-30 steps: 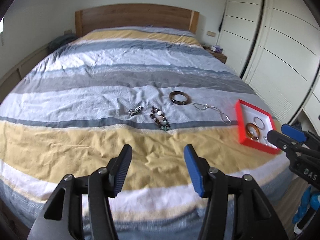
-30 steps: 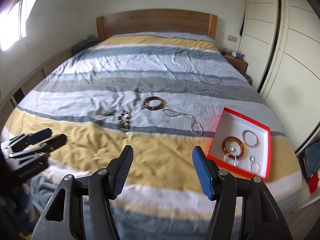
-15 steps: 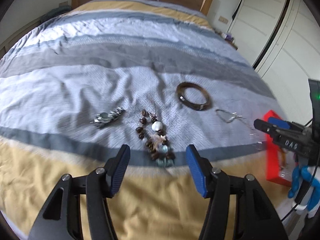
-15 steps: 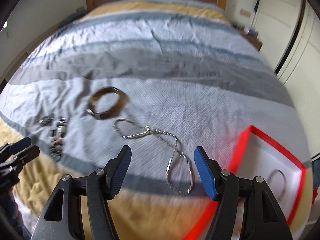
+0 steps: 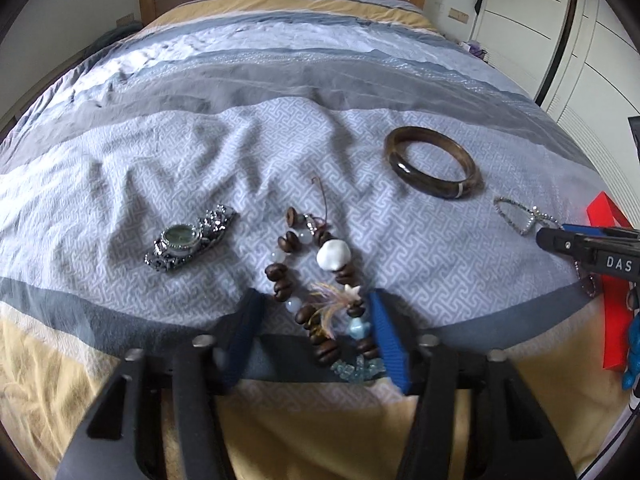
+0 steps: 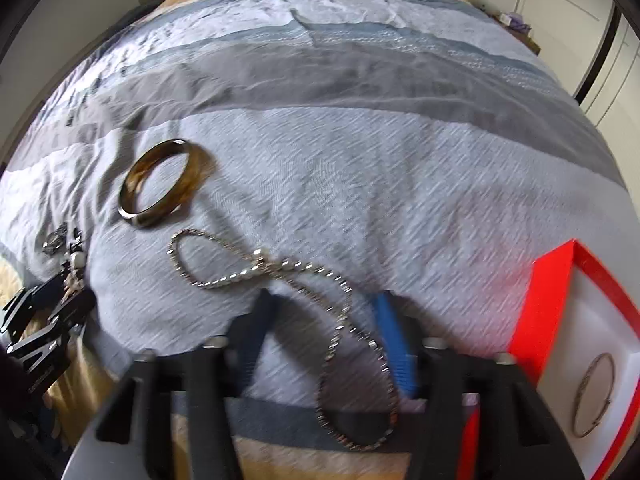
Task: Organize jewelry
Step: 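Grasp the silver chain necklace with the right tool while the left tool grasps the beaded bracelet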
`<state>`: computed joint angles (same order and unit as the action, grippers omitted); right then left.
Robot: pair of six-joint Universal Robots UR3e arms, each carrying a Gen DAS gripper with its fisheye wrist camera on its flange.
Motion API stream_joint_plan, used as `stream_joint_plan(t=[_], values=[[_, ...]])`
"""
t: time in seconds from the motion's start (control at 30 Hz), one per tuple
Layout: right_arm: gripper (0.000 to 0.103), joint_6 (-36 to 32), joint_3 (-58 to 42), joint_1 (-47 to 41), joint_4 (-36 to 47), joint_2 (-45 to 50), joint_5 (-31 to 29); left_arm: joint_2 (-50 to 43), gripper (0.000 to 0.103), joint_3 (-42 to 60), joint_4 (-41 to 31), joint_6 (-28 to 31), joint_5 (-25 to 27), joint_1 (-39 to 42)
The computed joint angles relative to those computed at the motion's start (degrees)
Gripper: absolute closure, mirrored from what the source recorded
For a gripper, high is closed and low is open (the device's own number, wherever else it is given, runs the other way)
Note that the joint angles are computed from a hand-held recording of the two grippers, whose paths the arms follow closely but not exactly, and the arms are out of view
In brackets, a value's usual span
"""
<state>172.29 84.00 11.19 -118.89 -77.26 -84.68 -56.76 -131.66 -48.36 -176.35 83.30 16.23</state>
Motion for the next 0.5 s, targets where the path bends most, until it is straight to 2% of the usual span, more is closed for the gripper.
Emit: stream_joint_plan(t=[0.03, 0.1, 0.13, 0.3, 0.5], values=[[0.071, 0.1, 0.4, 0.2, -0.1, -0.2, 0.1, 0.2, 0.075, 0.2, -0.2, -0.5, 0.8, -0.9], [0.093, -0.1, 1.5, 0.2, 0.1, -1.1, 1.4, -0.1, 0.086, 1.0, -1.1, -0.5, 0.1, -1.0], [0.096, -0.1, 2.0, 0.1, 0.4, -1.7, 2.2, 0.3, 0.087, 1.3, -2.0, -0.1, -0.5, -0.4], [0.100, 0.5, 8.0, -0.3, 0.0, -8.0, 6.4, 3.9, 0.089, 2.5, -8.4, 1.1, -4.2, 3.7], [0.100, 2.5, 15.0, -0.2, 0.5, -20.4, 10.1, 10.5, 0.090, 7.4, -17.9, 2.6, -5.3, 4.4]])
